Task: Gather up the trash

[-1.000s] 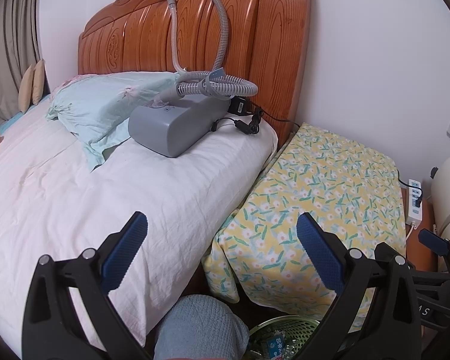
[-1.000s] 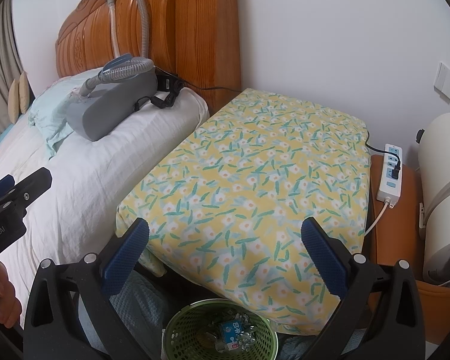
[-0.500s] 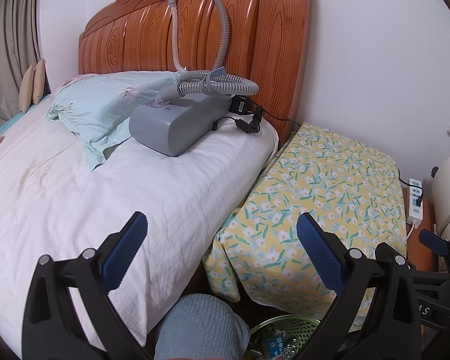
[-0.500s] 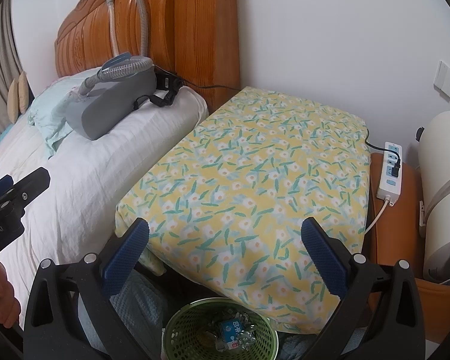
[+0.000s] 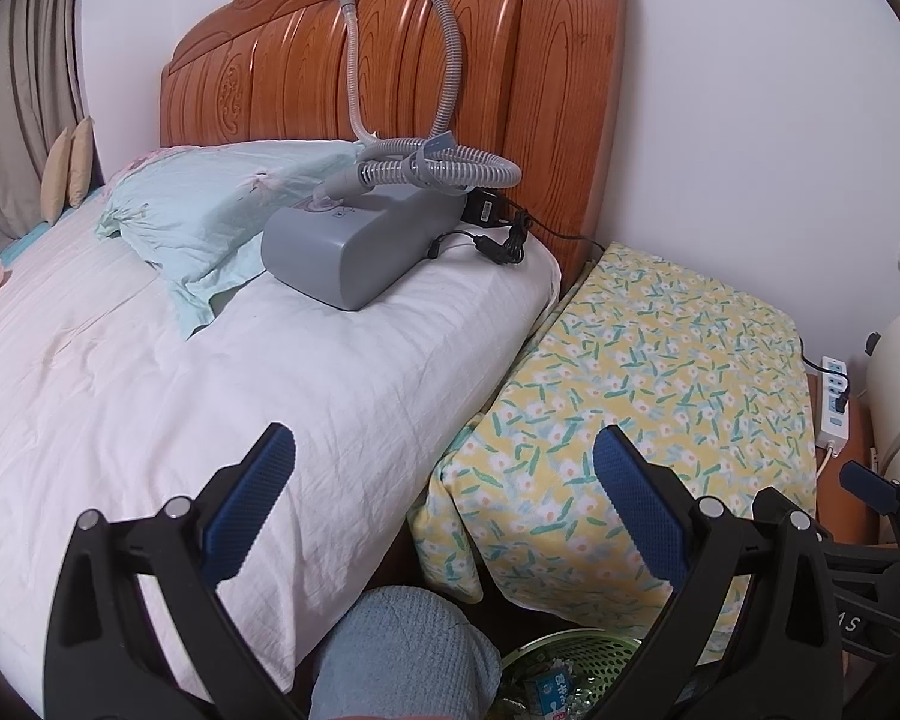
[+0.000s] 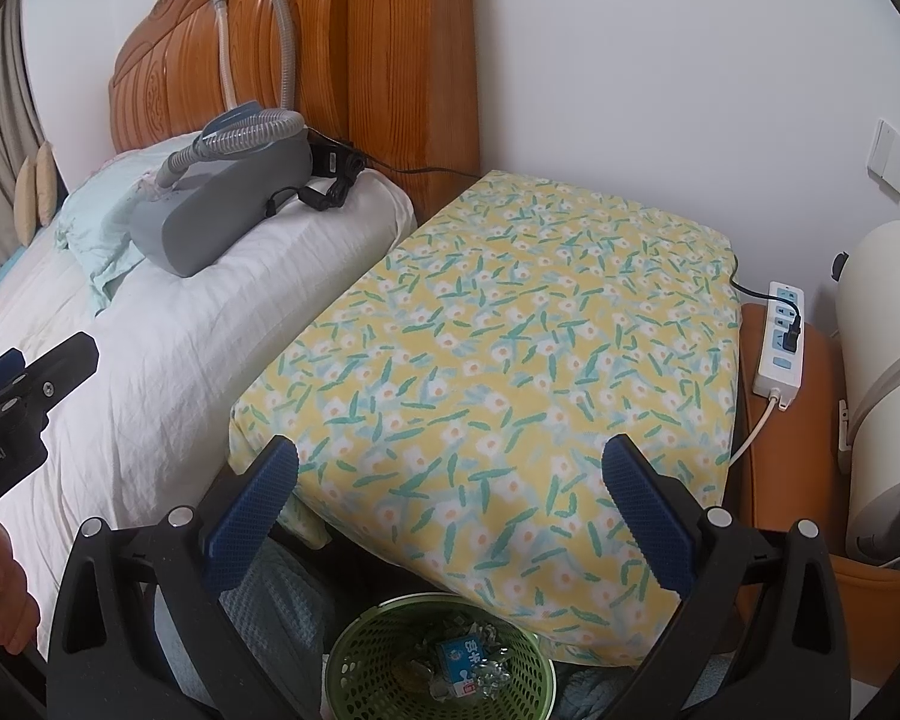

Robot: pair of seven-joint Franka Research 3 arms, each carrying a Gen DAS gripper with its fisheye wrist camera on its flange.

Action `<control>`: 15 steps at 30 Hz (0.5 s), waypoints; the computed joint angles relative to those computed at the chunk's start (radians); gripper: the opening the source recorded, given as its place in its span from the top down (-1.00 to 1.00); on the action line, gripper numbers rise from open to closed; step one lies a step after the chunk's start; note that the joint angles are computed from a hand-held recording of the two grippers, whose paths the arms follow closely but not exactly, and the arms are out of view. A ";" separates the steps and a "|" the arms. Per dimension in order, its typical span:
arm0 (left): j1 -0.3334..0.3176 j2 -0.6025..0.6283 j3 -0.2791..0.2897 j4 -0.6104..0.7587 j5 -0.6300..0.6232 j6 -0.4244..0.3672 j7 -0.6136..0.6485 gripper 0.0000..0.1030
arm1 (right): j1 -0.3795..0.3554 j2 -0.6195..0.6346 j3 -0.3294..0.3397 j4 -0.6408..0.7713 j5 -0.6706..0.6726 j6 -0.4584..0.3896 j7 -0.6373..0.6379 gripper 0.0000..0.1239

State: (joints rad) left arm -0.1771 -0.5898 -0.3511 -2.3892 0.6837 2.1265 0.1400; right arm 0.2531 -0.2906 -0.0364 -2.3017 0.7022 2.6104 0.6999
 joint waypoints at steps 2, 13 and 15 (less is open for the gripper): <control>-0.001 -0.001 0.000 -0.002 -0.001 -0.001 0.000 -0.85 | -0.001 -0.002 -0.001 -0.004 0.000 -0.001 -0.002 -0.62; -0.002 0.001 0.002 -0.001 -0.003 -0.001 0.002 -0.85 | 0.000 0.002 0.000 -0.005 -0.001 0.001 -0.004 -0.62; -0.002 0.001 0.002 -0.001 -0.002 0.000 0.003 -0.85 | 0.000 0.003 0.000 -0.005 0.000 0.002 -0.006 -0.62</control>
